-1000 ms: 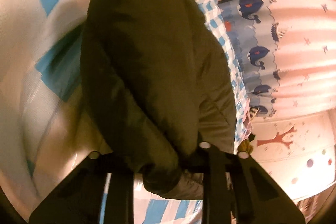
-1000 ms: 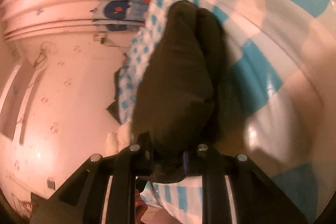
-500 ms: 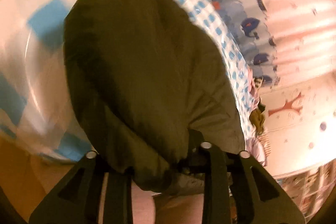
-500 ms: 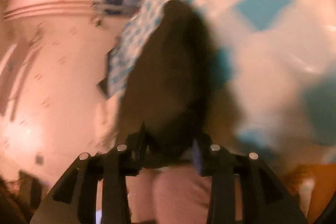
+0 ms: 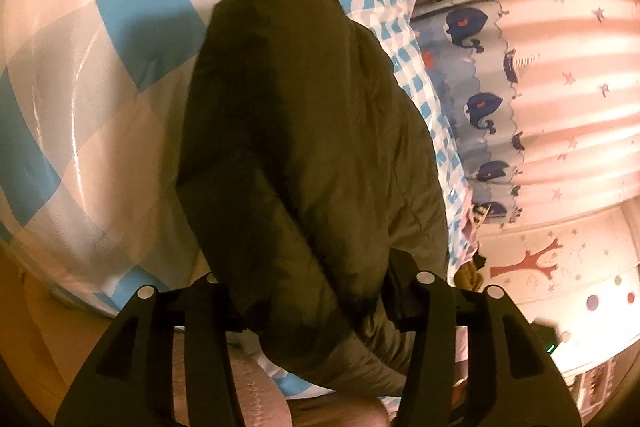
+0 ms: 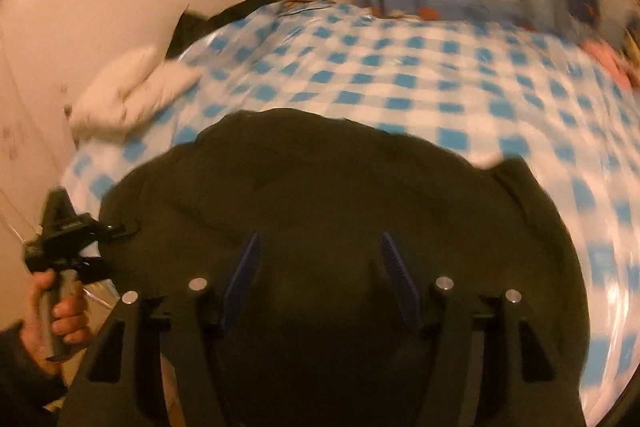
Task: Fold large clothes
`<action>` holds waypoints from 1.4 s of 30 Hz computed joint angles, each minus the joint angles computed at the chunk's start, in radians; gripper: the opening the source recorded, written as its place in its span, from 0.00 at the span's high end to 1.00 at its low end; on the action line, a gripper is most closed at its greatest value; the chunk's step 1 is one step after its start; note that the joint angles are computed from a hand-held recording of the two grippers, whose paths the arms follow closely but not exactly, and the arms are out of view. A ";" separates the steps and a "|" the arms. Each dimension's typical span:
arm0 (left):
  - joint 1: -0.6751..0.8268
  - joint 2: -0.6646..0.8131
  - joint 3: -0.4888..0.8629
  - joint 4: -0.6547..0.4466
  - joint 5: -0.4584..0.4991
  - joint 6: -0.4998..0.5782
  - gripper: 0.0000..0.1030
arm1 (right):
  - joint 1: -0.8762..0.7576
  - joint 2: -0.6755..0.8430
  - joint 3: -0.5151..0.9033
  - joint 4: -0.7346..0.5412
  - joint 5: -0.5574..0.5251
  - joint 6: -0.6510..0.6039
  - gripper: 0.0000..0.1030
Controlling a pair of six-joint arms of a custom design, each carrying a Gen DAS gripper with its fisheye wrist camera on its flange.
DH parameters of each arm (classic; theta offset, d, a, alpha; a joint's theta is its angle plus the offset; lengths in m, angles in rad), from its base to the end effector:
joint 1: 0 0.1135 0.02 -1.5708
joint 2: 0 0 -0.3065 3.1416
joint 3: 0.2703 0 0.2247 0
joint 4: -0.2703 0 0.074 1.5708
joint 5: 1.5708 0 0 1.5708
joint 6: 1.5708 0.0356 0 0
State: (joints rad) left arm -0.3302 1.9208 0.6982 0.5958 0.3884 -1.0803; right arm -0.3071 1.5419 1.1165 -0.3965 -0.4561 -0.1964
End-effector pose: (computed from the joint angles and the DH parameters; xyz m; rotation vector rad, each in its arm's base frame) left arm 0.3192 -0.1236 0.1556 -0.6567 2.3277 -1.1567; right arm 0.2957 -0.0773 0.3076 -0.0821 2.3043 0.2913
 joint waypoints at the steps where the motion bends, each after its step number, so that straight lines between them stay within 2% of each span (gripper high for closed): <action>1: 0.000 -0.005 -0.002 -0.007 -0.001 0.008 0.53 | 0.022 -0.005 -0.001 0.028 0.019 0.019 0.41; 3: 0.005 -0.003 -0.010 -0.002 0.004 0.023 0.48 | 0.053 -0.012 -0.005 0.062 0.062 0.033 0.39; 6: 0.023 0.034 -0.016 0.039 0.036 -0.001 0.39 | 0.126 0.030 0.017 0.057 0.152 -0.016 0.37; 8: 0.032 0.056 -0.018 0.080 0.046 -0.047 0.38 | 0.173 0.095 0.040 0.054 0.205 -0.036 0.37; 10: 0.028 0.061 0.004 0.071 0.033 -0.035 0.39 | 0.209 0.208 0.077 0.033 0.260 -0.044 0.36; 11: 0.022 0.058 0.011 0.068 0.021 -0.023 0.42 | 0.211 0.241 0.072 0.046 0.258 -0.038 0.34; 12: 0.012 0.050 0.028 0.053 0.003 0.004 0.54 | 0.208 0.262 0.060 0.074 0.250 -0.028 0.34; 14: -0.005 0.031 0.066 -0.004 -0.017 0.063 0.65 | 0.206 0.276 0.071 0.060 0.251 -0.018 0.34; 16: -0.009 0.016 0.092 -0.055 -0.026 0.095 0.67 | 0.200 0.247 0.065 0.042 0.249 -0.007 0.34; 19: 0.003 0.032 0.094 -0.047 -0.009 0.086 0.67 | 0.207 0.141 -0.023 0.105 0.246 -0.004 0.34; 21: -0.002 0.033 0.096 -0.039 -0.019 0.083 0.71 | 0.233 0.177 -0.018 0.073 0.280 -0.013 0.33; 23: -0.032 0.003 0.114 -0.068 -0.056 0.108 0.76 | 0.256 0.214 -0.048 0.128 0.322 -0.013 0.31; 25: -0.062 -0.040 0.136 -0.111 -0.091 0.168 0.77 | 0.261 0.240 -0.025 0.106 0.335 -0.005 0.31; 27: -0.103 -0.079 0.208 -0.204 -0.131 0.251 0.78 | 0.259 0.247 -0.019 0.101 0.332 -0.001 0.31; 31: -0.188 -0.093 0.381 -0.380 -0.208 0.394 0.78 | 0.243 0.255 -0.013 0.092 0.309 0.008 0.31; 37: -0.347 -0.037 0.708 -0.666 -0.362 0.609 0.78 | 0.176 0.228 -0.017 0.058 0.206 -0.001 0.30; 39: -0.382 -0.022 0.782 -0.734 -0.401 0.675 0.78 | 0.115 0.169 -0.052 0.058 0.136 0.002 0.30; 40: -0.399 -0.009 0.824 -0.772 -0.419 0.710 0.78 | 0.072 0.142 -0.071 0.059 0.080 0.006 0.26; 42: -0.442 0.033 0.931 -0.865 -0.455 0.795 0.78 | -0.044 0.117 -0.088 0.030 -0.095 0.016 0.19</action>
State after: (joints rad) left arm -0.7719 1.9534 1.6294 -0.2694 -0.0667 -0.2852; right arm -0.3510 1.6589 1.0289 -0.3661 -0.5514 -0.1805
